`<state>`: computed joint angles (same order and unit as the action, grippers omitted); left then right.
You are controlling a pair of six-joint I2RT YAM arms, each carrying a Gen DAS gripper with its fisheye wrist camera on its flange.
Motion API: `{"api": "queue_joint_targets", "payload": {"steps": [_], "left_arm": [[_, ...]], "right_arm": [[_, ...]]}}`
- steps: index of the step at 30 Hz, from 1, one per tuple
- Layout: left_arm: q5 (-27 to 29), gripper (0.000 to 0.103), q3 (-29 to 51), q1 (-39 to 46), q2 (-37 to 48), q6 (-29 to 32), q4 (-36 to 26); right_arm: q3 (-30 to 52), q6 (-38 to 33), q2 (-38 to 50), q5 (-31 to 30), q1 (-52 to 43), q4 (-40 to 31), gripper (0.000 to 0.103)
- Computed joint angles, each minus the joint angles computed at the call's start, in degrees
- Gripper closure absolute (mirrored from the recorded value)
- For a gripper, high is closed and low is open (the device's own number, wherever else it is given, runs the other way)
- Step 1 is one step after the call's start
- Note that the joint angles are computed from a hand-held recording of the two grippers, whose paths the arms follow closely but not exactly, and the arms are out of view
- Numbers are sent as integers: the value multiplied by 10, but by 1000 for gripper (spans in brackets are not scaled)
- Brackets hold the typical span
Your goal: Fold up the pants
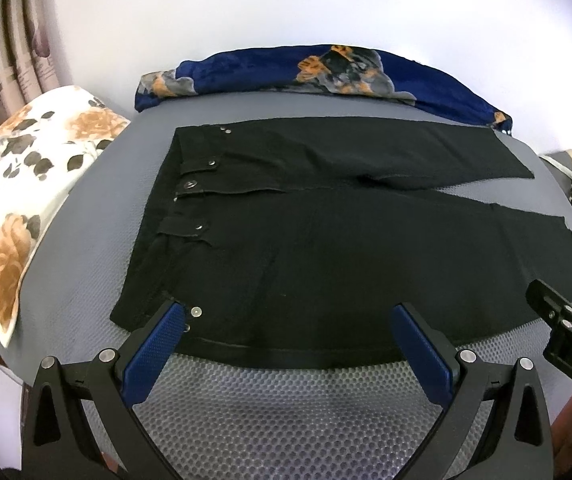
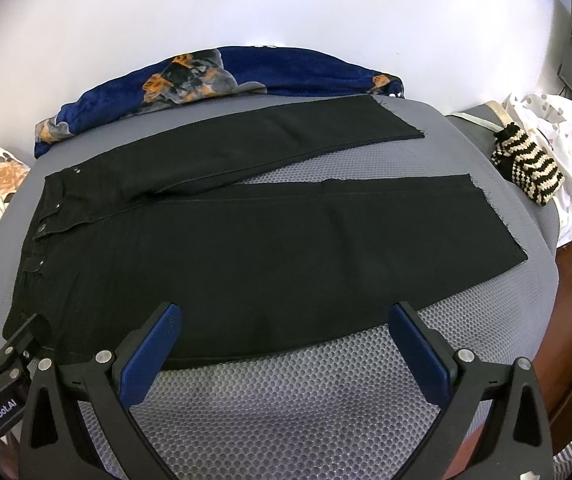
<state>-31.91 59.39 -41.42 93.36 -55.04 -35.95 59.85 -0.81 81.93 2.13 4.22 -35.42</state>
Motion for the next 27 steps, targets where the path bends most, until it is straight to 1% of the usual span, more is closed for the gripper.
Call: {"api": "queue_joint_targets", "payload": {"steps": [27], "left_arm": [[-2,1,1,-2,-3,-9,-12]], "right_arm": [[-1,0,3,4,15,2,0]]}}
